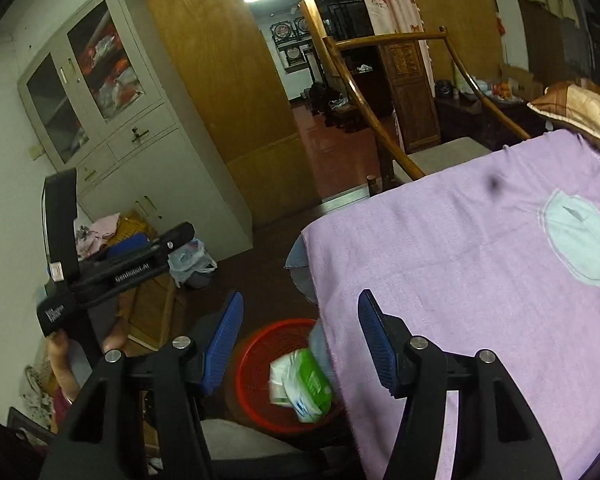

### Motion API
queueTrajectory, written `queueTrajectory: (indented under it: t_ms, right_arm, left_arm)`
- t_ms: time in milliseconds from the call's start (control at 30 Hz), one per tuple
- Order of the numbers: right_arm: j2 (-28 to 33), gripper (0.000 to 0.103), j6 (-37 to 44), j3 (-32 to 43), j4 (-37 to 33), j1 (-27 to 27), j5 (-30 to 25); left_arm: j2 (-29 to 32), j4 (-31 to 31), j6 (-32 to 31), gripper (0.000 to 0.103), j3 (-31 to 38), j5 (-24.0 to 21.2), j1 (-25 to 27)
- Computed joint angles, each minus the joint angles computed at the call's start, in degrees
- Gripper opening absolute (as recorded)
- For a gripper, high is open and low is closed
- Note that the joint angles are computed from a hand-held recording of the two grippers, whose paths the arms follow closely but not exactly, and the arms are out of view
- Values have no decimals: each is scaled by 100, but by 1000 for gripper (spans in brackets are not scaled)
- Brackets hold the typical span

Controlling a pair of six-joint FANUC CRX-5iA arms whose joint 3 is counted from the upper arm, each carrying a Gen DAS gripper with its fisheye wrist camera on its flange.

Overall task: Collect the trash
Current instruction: 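Carry the snack bag and drink pouch over the red basket and open both tools, then bring both tools back over the table toward the tissue and red strands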

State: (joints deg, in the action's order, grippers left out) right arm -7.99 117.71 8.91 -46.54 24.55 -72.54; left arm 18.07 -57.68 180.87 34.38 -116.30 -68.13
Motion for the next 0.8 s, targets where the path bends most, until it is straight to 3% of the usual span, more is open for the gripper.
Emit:
queueTrajectory:
  t_ms: [200,500,633,800]
  right_arm:
    - [-212,59,32,-224,86,-394,142]
    - [-427,66,278,-469,-58,-1838,260]
    - [-453,70,313,-584,-5,-2566,420]
    - [-328,82,392,-675,157,-3319,707]
  left_arm:
    - [58,147,-69,96,65,342,34]
    - [583,472,-826,96,772,1142,130]
    - [974,819,-1333,96,1281,1657,304]
    - [1777,1091,-2275,96,2441,1991,507]
